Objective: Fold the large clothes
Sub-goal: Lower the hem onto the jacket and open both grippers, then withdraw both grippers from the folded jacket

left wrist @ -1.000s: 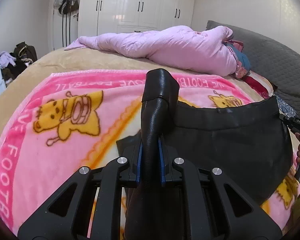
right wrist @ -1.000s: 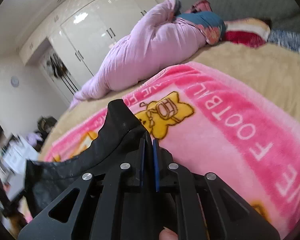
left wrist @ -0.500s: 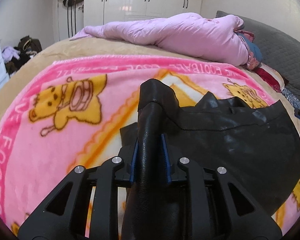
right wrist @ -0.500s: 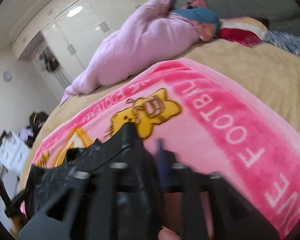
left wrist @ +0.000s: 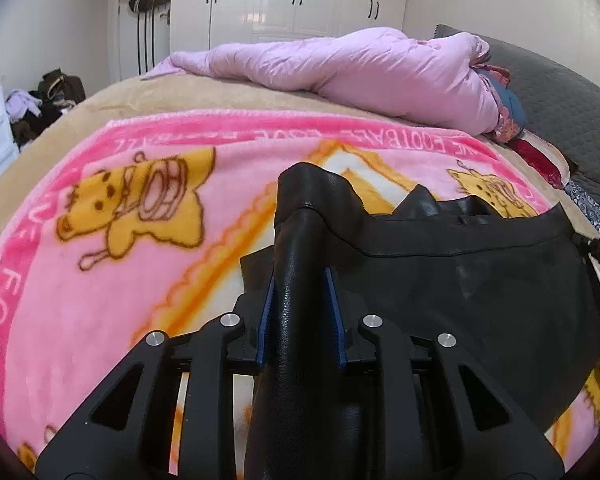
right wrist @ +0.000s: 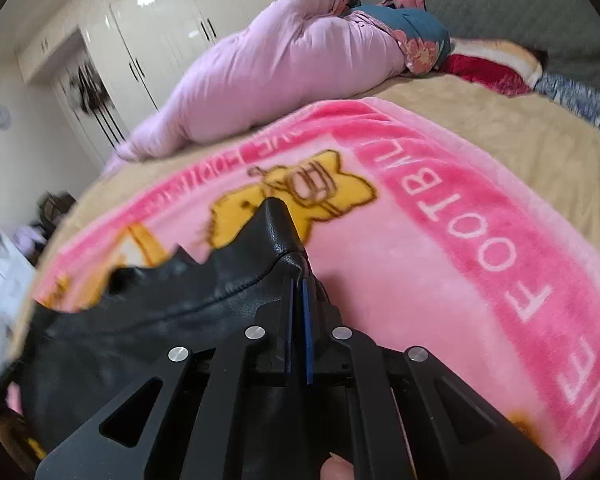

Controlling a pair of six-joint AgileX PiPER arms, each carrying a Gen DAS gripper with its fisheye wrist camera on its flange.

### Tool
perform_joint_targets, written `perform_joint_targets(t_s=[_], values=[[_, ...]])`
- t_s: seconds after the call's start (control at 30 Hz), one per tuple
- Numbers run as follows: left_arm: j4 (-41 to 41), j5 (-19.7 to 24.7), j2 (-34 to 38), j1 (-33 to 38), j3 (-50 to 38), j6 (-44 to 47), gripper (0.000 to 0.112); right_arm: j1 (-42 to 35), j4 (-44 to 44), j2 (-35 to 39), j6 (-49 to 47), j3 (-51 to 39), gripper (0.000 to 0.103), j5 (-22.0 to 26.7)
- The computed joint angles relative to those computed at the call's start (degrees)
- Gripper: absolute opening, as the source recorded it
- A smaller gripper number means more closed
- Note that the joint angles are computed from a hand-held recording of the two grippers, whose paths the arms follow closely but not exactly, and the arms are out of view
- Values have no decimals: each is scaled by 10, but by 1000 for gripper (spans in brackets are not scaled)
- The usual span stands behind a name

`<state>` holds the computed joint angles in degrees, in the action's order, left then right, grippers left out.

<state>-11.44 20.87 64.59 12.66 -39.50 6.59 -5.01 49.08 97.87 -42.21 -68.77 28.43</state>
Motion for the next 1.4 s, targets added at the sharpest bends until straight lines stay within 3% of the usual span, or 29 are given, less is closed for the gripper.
perform_joint_targets(t_s=[0.1,0.17,0.23,0.27,0.3,0.53,0.63,0.7,0.8,0.97,1.13,1.23,1.4], values=[[-11,13,25,11,-5,5,25,17,-71,12,53,-2,9,-16],[-18,17,29,18,-3,2,33,17,-65,10,42,7,10,-23],[20,19,15,10,0,-36,39,21,-75,-3,46,24,19,-40],[49,23,9,1,0,-62,48,25,-96,-11,65,31,29,-50],[66,24,6,-4,0,-77,53,27,-109,-18,77,39,34,-57],[150,64,-24,-40,-2,-151,63,4,-60,-75,35,93,53,-38],[177,81,-41,-54,-2,-180,74,1,-41,-107,16,119,61,-46],[194,97,-54,-64,-4,-194,74,1,-24,-133,4,142,68,-57],[214,120,-72,-75,-7,-210,83,-4,12,-166,-30,171,72,-57],[227,158,-117,-93,-7,-219,85,-6,53,-237,-96,225,80,-53],[246,192,-160,-122,-4,-251,93,-6,72,-303,-122,271,81,-27],[264,216,-185,-150,-1,-280,93,20,28,-341,-93,291,80,-25],[332,267,-225,-247,10,-377,93,103,-93,-397,8,325,61,-50]])
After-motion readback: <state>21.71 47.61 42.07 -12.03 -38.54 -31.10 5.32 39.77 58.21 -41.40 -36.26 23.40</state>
